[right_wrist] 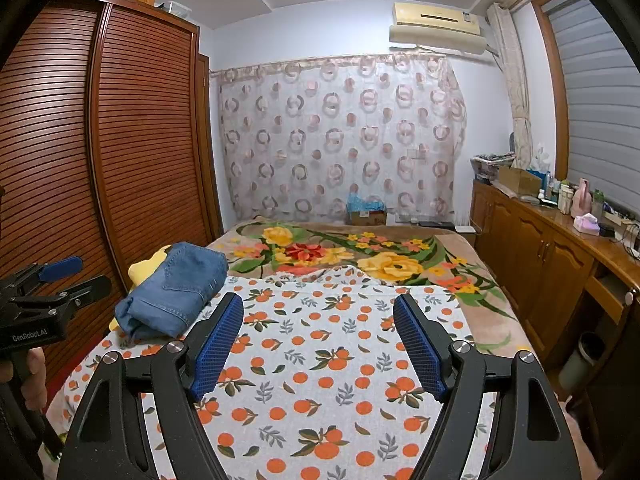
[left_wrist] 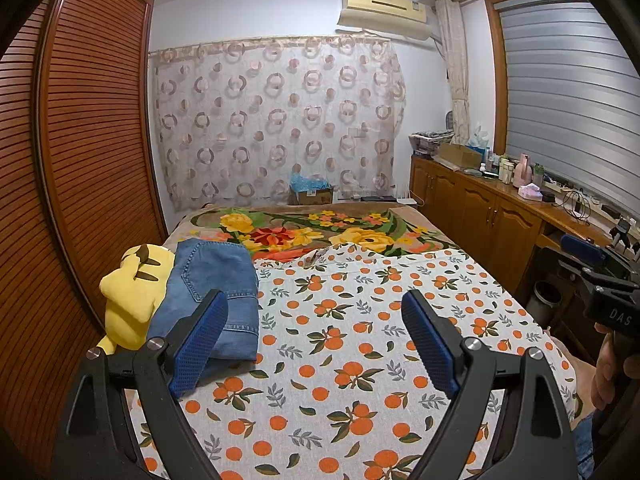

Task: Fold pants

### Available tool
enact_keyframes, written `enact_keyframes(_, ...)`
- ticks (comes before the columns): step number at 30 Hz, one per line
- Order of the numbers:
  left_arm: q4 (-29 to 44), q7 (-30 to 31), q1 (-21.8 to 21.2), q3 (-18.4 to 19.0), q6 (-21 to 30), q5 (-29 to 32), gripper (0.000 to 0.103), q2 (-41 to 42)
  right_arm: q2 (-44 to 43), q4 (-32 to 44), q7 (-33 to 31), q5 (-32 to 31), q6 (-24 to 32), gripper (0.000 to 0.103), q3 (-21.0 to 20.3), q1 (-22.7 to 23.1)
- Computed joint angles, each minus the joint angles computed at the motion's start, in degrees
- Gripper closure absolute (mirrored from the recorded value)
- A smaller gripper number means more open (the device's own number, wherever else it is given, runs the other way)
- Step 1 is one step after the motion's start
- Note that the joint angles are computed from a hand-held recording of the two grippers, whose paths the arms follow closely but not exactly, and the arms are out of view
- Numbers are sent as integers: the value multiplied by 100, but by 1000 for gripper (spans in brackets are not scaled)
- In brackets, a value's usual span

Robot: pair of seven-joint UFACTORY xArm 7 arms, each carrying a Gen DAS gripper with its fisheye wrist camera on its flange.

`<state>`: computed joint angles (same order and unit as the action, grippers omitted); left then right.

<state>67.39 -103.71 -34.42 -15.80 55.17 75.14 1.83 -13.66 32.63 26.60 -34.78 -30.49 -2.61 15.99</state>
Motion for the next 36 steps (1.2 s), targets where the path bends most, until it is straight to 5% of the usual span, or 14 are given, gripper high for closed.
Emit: enact_keyframes(36,-58,-42,2,6,-20,37,14,-16,104,84,24,-68,-88,23,53,-121)
